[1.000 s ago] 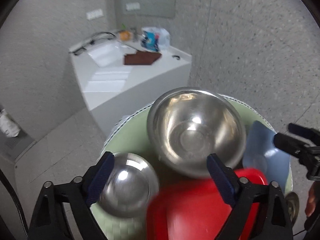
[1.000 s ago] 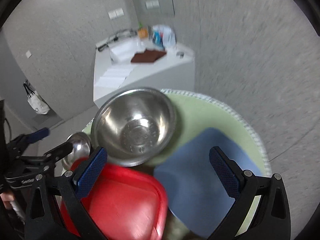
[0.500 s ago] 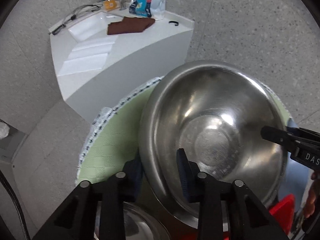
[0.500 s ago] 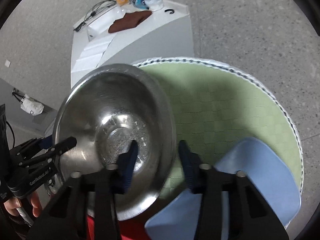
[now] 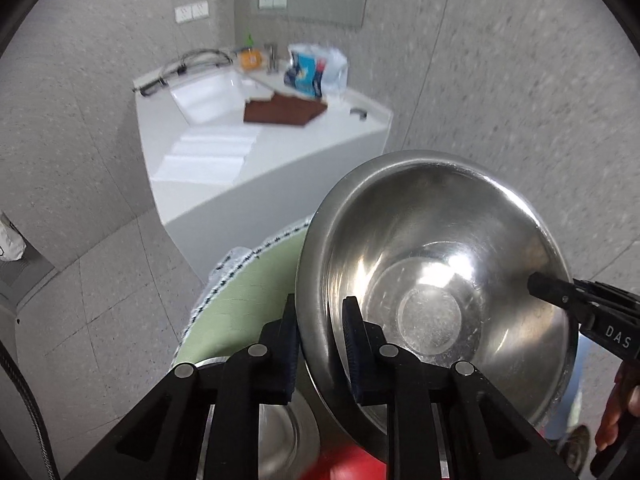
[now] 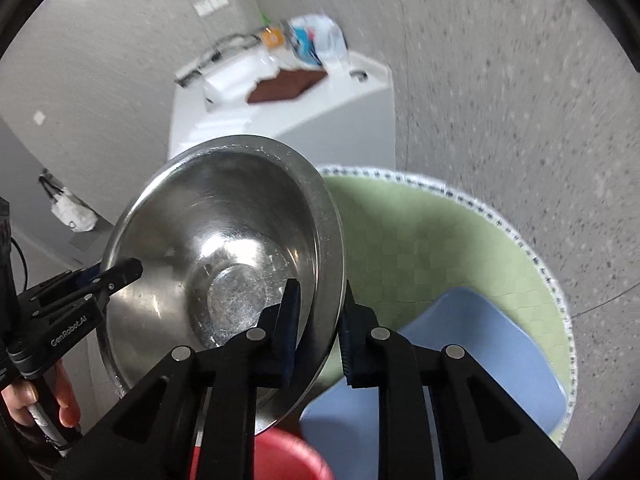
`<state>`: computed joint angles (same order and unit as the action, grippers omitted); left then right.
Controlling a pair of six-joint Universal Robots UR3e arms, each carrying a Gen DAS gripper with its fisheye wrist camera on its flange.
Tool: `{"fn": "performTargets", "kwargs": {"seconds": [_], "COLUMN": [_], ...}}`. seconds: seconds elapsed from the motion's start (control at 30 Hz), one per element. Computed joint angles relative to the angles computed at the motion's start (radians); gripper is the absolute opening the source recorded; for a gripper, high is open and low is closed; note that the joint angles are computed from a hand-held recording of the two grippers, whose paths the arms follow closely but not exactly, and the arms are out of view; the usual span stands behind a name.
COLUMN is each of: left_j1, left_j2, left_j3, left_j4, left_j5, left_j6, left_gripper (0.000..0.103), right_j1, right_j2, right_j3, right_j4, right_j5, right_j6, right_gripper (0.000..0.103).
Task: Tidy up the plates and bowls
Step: 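Grasp the large steel bowl rim with the left tool while the right tool grips it too, then carry the large steel bowl with both tools and lower it into the red basin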
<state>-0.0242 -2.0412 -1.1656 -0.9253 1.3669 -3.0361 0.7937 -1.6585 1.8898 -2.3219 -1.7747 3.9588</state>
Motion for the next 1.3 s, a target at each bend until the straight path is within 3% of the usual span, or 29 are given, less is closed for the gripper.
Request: {"fn": "performTargets", "kwargs": {"seconds": [0.2,0.3,0.5,0.6,0.87,0.97,1.07,1.13,1.3], "left_j1": [0.026,0.026,-0.023,-0.079,-0.193,-0.163,-0.100,-0.086,-0.111], "left_j2": [0.387,0.599,0.917,1.036,0.950,0.902,0.965,0.983,0.970], "left_j3": [-0.413,-0.604,-0.913,-0.974,-1.053,-1.043,-1.065,-1.073,-1.074], "left_j4": [0.107,0.097,0.063,-0.035,0.054,0.108,0.062,0.060,0.071], "left_j5": [-0.013,0.012,0.088,0.131,0.198,0.184,0.139,0.128,0.152], "left_j6": [-0.019,-0.012,-0.048,-0.091,-0.218,-0.196,-0.149,-0.132,-0.130], "left_gripper": [0.017,0.017,0.017,0.017,0.017,0.017,0.020,0.029,0.036], "right_j1": [0.226,0.357,0.547,0.596,0.652,0.660,0.675,0.676,0.681], "right_j2": [-0.040,-0.019,0.047,0.087,0.198,0.244,0.283,0.300,0.339], "right_j3": [-0.173,-0.237,-0.235,-0.205,-0.213,-0.239,-0.272,-0.298,-0.340], "right_j4": [0.186,0.271,0.314,0.295,0.307,0.324,0.347,0.370,0.367], "right_j5": [-0.162,-0.228,-0.252,-0.230,-0.223,-0.228,-0.243,-0.253,-0.257], "right_j6": [0.108,0.200,0.379,0.437,0.491,0.499,0.507,0.499,0.483], "right_gripper": [0.018,0.019,0.020,0.020,0.023,0.024,0.025,0.027,0.052]}}
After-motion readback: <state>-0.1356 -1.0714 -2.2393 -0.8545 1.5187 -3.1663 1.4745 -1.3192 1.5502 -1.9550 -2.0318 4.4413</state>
